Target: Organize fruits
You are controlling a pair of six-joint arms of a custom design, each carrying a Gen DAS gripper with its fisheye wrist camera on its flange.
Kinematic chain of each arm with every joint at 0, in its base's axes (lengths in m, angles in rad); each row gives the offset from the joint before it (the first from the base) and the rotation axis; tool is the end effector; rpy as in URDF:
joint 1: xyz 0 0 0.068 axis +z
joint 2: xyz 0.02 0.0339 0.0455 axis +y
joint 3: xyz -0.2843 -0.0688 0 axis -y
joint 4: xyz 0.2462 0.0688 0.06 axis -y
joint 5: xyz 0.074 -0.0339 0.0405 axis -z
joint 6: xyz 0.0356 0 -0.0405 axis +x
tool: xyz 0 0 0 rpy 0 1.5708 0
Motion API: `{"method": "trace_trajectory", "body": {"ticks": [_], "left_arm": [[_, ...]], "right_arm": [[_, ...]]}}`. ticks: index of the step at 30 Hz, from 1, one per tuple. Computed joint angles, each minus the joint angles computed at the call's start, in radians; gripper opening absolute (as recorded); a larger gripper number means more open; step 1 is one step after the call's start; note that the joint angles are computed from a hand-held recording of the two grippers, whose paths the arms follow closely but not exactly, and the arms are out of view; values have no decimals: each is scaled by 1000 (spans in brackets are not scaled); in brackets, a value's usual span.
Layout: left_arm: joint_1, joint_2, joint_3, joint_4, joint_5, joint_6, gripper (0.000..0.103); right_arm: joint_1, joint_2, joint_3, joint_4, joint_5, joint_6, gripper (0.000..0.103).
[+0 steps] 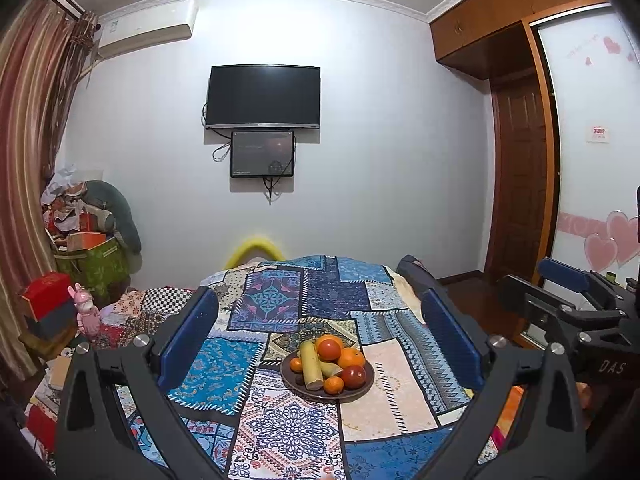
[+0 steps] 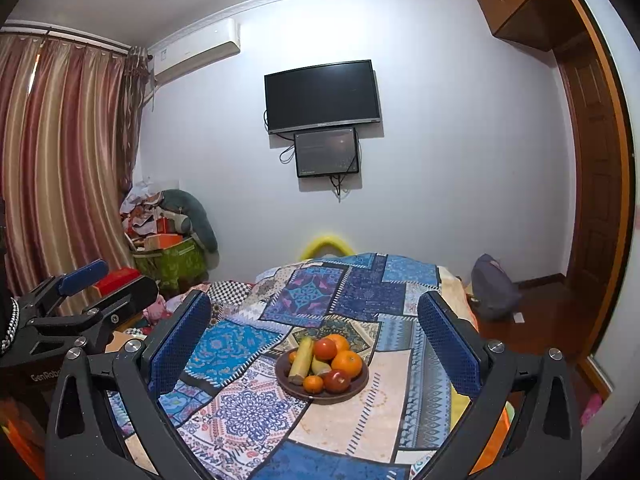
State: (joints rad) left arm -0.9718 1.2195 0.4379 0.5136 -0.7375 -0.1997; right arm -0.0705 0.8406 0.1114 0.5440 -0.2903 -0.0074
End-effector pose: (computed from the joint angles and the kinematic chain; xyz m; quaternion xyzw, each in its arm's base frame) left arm 0.1528 -0.1814 0.2230 0.0768 0.7695 -0.0738 0.6297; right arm 0.1605 -0.0011 0.1861 -0.0683 0.7639 0.0866 0.6358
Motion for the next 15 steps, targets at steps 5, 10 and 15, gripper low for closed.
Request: {"method": "trace_trajectory", "body": {"ticks": [5,10,15], "left_arm": [[2,0,-2,4,8,-8,103],[9,-1,-1,-2,19,-21,103],[7,4,1,-2,13,-24,103]], "right_arm": [[3,-9,0,-5,5,0,103],[1,-10,-1,-5,3,0,103],[-3,-10,3,-15,0,0,103]]}}
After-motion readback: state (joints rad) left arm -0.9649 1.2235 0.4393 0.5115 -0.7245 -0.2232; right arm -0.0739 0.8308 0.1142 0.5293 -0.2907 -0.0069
